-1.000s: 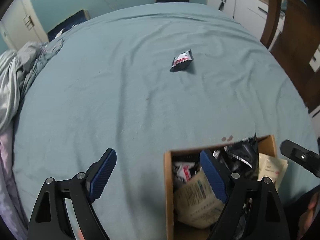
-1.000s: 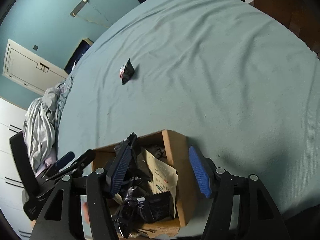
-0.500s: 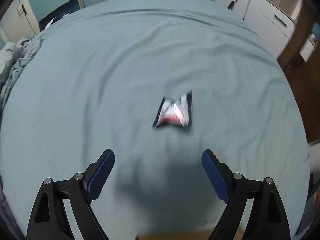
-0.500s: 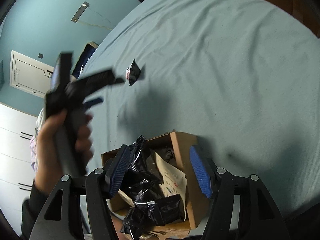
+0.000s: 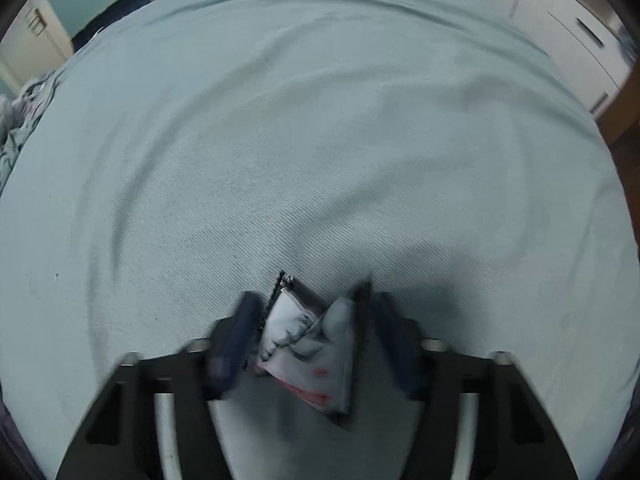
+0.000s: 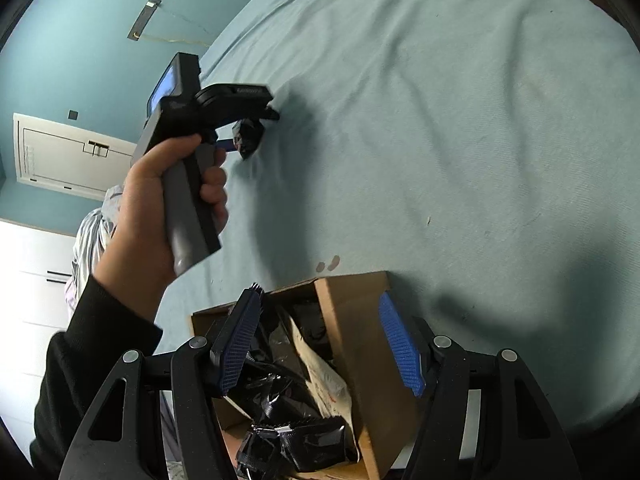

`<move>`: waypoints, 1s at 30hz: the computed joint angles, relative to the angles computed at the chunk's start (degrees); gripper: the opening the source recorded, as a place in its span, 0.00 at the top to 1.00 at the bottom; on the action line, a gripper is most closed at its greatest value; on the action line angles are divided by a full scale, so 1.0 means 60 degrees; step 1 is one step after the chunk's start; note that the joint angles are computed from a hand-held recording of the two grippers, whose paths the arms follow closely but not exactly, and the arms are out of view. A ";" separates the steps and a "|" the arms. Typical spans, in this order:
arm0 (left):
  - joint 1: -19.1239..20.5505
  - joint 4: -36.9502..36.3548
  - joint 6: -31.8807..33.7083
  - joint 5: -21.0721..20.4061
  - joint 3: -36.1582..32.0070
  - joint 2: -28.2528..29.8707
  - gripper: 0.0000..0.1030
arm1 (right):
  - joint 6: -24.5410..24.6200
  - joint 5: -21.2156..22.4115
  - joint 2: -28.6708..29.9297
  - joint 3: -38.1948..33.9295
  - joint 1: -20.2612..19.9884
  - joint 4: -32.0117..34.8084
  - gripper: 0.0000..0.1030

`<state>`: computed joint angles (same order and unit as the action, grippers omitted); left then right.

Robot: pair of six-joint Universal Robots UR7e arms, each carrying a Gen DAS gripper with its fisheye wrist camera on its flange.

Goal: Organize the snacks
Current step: 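Reach the left gripper to the last small white packet and grasp it, then carry the white packet over the box and open the left gripper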

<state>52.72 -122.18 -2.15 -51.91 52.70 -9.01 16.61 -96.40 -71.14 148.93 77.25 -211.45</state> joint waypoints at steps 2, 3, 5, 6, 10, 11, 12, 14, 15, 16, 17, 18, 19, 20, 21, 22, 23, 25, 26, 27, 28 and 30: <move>-0.0128 0.0203 0.0221 0.0174 0.0385 -0.0225 0.62 | 0.0023 -0.0085 -0.0030 0.0001 0.0040 0.0039 0.41; -0.0163 0.0521 0.0093 0.0152 0.0596 -0.0415 0.64 | 0.0017 -0.0122 -0.0011 0.0032 0.0063 -0.0002 0.41; -0.0195 0.0748 -0.0213 0.0063 0.1168 -0.0887 0.64 | 0.0070 -0.0324 0.0020 0.0045 0.0225 -0.0060 0.41; -0.0221 0.0669 -0.0288 0.0051 0.1591 -0.1199 0.65 | 0.0073 -0.0436 0.0040 0.0053 0.0309 -0.0090 0.41; -0.0392 -0.0134 -0.0211 -0.0043 0.3458 -0.2657 0.65 | 0.0076 -0.0788 0.0005 0.0105 0.0604 -0.0113 0.41; -0.0426 -0.0278 -0.0355 -0.0266 0.3984 -0.3167 0.65 | 0.0096 -0.0737 -0.0028 0.0126 0.0615 -0.0056 0.41; -0.0450 -0.0388 -0.0394 -0.0444 0.4354 -0.3520 0.65 | 0.0183 -0.0758 0.0030 0.0101 0.0675 -0.0065 0.41; -0.0603 -0.1001 -0.0165 -0.0786 0.5591 -0.4581 0.65 | 0.0245 -0.0869 -0.0044 0.0167 0.0741 -0.0072 0.41; -0.0723 -0.1337 0.0061 -0.0752 0.6212 -0.5047 0.65 | 0.0261 -0.0984 -0.0028 0.0181 0.0824 -0.0141 0.41; -0.0835 -0.1636 0.0271 -0.0683 0.6730 -0.5422 0.65 | 0.0259 -0.1111 -0.0023 0.0197 0.0911 -0.0199 0.40; -0.0991 -0.1943 0.0487 -0.0593 0.7262 -0.5778 0.65 | 0.0262 -0.1252 0.0003 0.0204 0.1022 -0.0282 0.41; -0.1134 -0.2299 0.0760 -0.0504 0.7802 -0.6124 0.65 | 0.0251 -0.1383 0.0057 0.0218 0.1123 -0.0402 0.41; -0.1261 -0.2501 0.1002 -0.0521 0.8340 -0.6532 0.65 | 0.0214 -0.1564 0.0071 0.0228 0.1259 -0.0486 0.41; -0.1272 -0.2766 0.1179 -0.0567 0.8478 -0.6578 0.65 | 0.0194 -0.1733 0.0127 0.0213 0.1396 -0.0568 0.41; -0.1299 -0.2854 0.1206 -0.0767 0.8897 -0.6924 0.64 | 0.0174 -0.1920 0.0191 0.0160 0.1553 -0.0630 0.41; -0.1210 -0.2748 0.1256 -0.0934 0.8924 -0.7051 0.64 | 0.0083 -0.2069 0.0182 0.0186 0.1673 -0.0726 0.41; -0.1138 -0.2691 0.1234 -0.1203 0.8973 -0.7091 0.63 | -0.0019 -0.2234 0.0186 0.0204 0.1814 -0.0802 0.41; -0.0945 -0.2778 0.1359 -0.1911 0.9288 -0.7354 0.59 | -0.0212 -0.2527 0.0199 0.0221 0.2082 -0.0843 0.41; -0.0829 -0.2877 0.1546 -0.2203 0.9383 -0.7383 0.53 | -0.0333 -0.2685 0.0212 0.0253 0.2215 -0.0793 0.41; -0.0726 -0.2763 0.1696 -0.2406 0.9396 -0.7399 0.35 | -0.0494 -0.2772 0.0176 0.0231 0.2254 -0.0588 0.41; -0.0677 -0.2620 0.1731 -0.2495 0.9441 -0.7460 0.25 | -0.0654 -0.2951 0.0022 0.0172 0.2390 -0.0086 0.41; -0.0562 -0.2604 0.1674 -0.2605 0.9526 -0.7636 0.17 | -0.1141 -0.3444 -0.0478 0.0008 0.2722 0.1066 0.41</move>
<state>49.34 -137.81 7.89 -67.53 109.86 -54.83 9.76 -117.07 -74.01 148.98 93.59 -205.06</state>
